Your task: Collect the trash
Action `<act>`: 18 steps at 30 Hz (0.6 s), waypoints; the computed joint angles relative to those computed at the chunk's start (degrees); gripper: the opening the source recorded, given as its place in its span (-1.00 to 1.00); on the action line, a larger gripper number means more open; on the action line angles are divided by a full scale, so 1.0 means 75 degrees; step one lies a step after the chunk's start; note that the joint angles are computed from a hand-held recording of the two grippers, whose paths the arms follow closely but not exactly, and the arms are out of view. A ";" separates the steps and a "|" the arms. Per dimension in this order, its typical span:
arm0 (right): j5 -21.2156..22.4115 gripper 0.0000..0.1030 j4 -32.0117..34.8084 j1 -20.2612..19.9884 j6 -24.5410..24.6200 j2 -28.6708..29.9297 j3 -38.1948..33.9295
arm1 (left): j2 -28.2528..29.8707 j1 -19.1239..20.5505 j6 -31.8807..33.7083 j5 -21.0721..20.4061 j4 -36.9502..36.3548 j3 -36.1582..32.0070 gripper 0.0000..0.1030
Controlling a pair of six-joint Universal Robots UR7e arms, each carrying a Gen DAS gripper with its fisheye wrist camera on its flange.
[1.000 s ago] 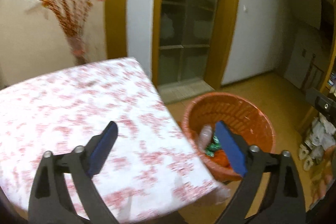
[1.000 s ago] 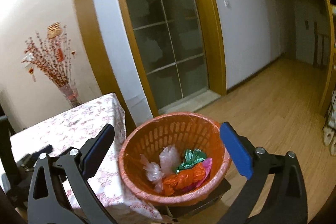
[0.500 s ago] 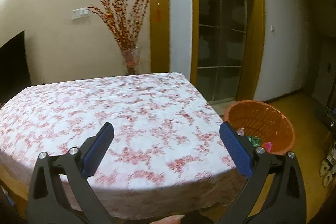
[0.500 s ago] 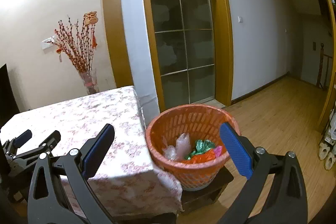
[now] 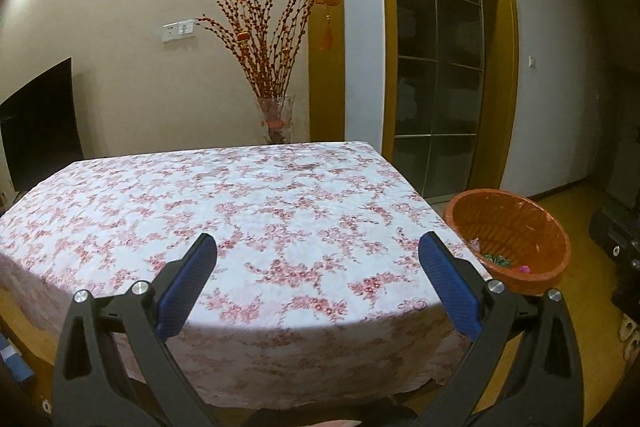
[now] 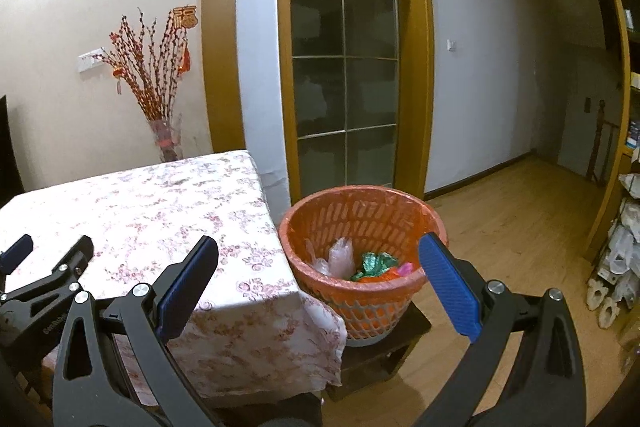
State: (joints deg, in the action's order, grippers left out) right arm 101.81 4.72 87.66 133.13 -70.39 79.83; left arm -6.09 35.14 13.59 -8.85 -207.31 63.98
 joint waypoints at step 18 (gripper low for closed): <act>0.0504 0.92 -0.0196 -0.0073 0.0043 -0.0250 0.0433 | 0.0155 -0.0123 0.0340 0.0393 -0.0487 -0.0022 0.92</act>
State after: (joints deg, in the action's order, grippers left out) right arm 105.59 3.26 87.11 133.45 -72.26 83.08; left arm -4.93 34.22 16.14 -5.90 -210.97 63.82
